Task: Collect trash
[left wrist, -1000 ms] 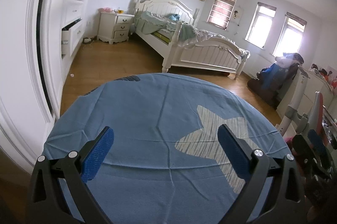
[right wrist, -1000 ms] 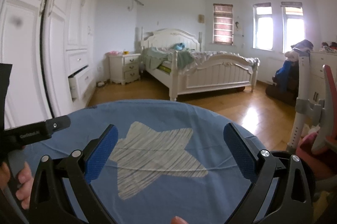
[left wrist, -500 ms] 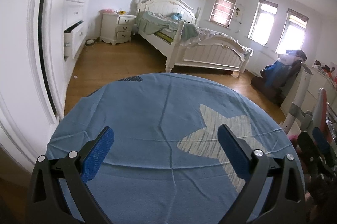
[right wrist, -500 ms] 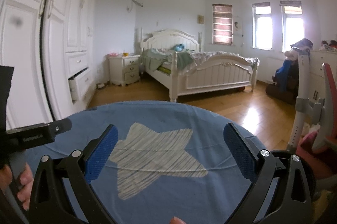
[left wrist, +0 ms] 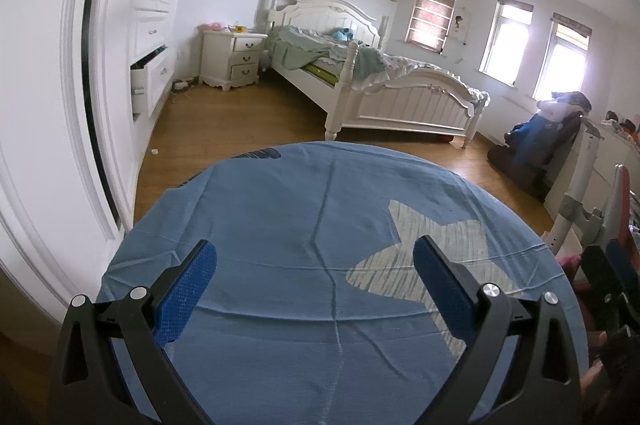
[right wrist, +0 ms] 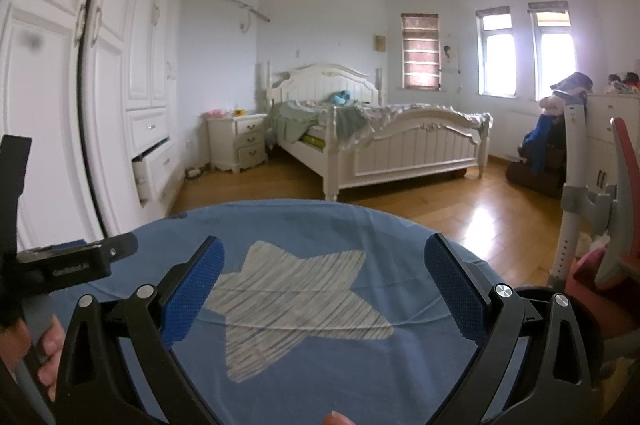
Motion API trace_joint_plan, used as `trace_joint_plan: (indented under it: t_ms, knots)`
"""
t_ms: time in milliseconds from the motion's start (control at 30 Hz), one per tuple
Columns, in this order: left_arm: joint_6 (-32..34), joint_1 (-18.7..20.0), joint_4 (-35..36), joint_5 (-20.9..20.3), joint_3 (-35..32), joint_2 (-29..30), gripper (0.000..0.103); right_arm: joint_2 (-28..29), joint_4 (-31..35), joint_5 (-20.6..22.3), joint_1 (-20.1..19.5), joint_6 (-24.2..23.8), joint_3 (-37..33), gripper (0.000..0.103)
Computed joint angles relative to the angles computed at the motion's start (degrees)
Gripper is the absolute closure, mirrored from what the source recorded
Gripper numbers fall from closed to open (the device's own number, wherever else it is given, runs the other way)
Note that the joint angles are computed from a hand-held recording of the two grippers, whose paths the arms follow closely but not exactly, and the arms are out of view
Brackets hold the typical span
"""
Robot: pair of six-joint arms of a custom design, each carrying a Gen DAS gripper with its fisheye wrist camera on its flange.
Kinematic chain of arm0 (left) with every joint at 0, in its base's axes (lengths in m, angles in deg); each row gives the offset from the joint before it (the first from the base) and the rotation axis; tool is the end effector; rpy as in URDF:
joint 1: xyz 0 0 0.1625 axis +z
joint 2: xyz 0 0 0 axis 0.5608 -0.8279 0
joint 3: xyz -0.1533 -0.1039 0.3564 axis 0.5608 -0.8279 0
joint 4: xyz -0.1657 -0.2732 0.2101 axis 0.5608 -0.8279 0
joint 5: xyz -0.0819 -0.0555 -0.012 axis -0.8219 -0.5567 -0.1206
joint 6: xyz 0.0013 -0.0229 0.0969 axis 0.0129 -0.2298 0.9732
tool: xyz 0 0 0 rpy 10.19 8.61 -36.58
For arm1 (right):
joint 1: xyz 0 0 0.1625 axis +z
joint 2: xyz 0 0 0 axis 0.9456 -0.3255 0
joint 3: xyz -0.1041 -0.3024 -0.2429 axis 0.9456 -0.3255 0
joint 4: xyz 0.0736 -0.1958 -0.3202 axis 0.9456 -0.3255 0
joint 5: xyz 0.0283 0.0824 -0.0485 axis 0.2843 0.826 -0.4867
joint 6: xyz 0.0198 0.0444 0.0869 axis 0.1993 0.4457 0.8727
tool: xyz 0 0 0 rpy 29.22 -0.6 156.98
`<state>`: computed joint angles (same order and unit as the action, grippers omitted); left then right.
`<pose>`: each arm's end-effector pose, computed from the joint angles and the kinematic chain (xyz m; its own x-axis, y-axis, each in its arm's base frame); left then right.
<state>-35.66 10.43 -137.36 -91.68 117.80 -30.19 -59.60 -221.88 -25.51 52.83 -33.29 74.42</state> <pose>-0.0460 -0.3685 0.3335 -0.7602 -0.4461 -0.4723 0.3049 0.3970 -0.8657 0.3995 -0.4267 -0.0035 -0.5755 -0.4700 0.6693 -0.8116 0.2272 -0.5383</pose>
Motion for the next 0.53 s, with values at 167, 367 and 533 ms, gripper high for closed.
trace_joint_plan:
  t_ms: [167,367,533]
  knots:
    - [2.3,-0.9,-2.7,1.9,0.2,1.8,0.005,0.1,-0.2,0.2,0.1,0.2,-0.1,0.005]
    - [0.8,-0.4,-0.7,1.1,0.1,0.6,0.005,0.3,-0.4,0.1,0.4,0.6,-0.3,0.005]
    - [1.9,-0.5,-2.1,1.7,0.3,0.9,0.005,0.3,-0.6,0.0,0.5,0.7,-0.1,0.005]
